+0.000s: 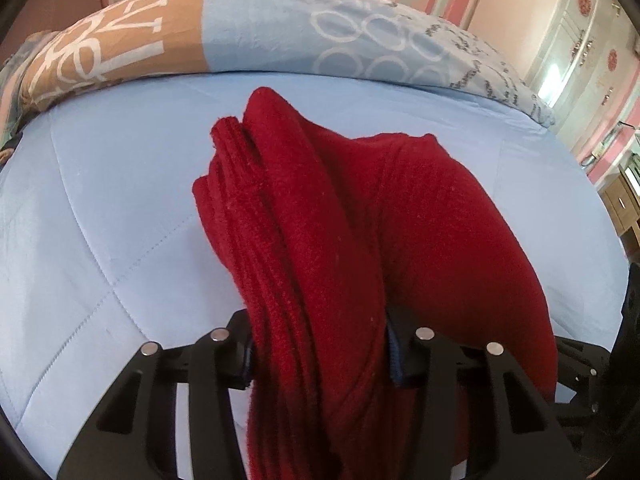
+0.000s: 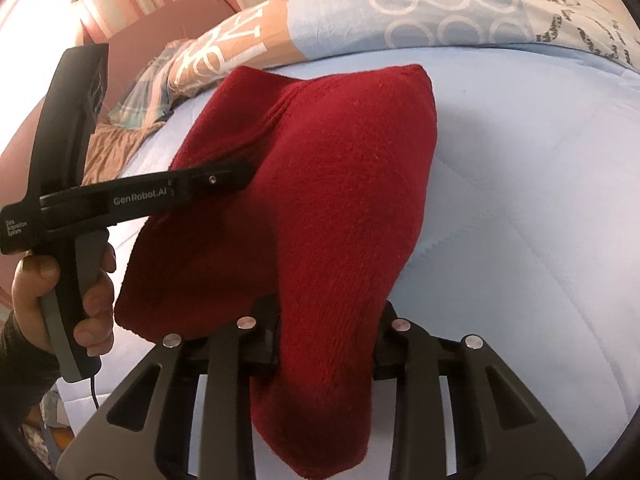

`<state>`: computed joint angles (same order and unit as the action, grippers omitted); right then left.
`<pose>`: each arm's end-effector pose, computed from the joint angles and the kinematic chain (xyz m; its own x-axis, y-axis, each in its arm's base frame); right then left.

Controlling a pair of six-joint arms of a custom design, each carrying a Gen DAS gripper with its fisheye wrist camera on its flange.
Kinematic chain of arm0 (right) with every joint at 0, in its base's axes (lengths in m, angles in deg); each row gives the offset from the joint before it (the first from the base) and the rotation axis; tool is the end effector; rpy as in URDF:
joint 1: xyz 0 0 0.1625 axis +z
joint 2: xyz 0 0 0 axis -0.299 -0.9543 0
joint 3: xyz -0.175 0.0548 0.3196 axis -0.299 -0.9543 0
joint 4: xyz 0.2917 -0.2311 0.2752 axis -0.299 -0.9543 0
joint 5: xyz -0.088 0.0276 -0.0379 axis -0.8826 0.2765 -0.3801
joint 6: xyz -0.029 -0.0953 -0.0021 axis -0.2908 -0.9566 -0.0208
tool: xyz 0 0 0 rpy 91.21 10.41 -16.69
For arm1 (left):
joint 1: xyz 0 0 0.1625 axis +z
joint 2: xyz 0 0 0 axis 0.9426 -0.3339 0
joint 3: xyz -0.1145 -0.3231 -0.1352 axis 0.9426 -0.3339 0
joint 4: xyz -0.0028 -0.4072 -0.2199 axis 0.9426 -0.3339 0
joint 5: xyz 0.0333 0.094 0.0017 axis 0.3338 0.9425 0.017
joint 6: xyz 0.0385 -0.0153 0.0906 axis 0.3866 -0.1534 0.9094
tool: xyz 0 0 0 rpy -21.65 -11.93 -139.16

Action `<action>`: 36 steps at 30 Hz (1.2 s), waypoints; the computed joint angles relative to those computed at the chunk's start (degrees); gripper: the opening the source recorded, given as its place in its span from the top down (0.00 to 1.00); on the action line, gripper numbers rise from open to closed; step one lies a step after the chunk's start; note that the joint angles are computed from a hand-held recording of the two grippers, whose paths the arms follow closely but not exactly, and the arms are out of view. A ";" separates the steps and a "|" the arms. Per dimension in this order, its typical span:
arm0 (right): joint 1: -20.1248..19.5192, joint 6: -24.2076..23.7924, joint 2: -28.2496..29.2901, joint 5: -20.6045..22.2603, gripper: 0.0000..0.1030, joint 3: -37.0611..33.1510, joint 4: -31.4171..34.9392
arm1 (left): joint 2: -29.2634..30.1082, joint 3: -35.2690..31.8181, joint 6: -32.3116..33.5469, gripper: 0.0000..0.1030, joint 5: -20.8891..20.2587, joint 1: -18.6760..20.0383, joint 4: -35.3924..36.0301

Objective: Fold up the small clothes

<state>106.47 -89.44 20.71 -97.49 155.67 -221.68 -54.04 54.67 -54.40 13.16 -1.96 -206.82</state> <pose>0.1055 -0.7808 0.0921 -0.8433 -0.4267 0.3268 -0.5135 0.8193 -0.2552 -0.1182 -0.8313 0.1076 -0.8101 0.0974 -0.5781 0.3804 0.8377 -0.3919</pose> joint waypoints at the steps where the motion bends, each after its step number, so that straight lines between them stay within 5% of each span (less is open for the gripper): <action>1: -0.13 -0.18 -0.77 0.19 0.71 0.64 -0.05 | -0.28 0.57 0.06 0.53 -0.08 -0.43 -0.23; 17: -4.10 -3.47 -22.50 -2.38 0.71 19.27 1.95 | -5.03 14.69 -11.03 0.53 -1.46 -9.29 -1.55; 23: -5.07 -5.04 -26.02 -3.47 0.71 24.62 0.86 | -5.89 19.29 -16.76 0.53 -0.26 -10.81 -1.42; 29: -6.81 -6.85 -25.02 -3.00 0.71 25.32 -2.57 | -3.31 20.39 -15.19 0.52 -0.27 -10.39 -7.66; 36: -9.66 -7.50 -24.28 1.50 0.65 25.08 -0.82 | -1.46 22.05 -9.39 0.26 2.90 -10.42 -14.73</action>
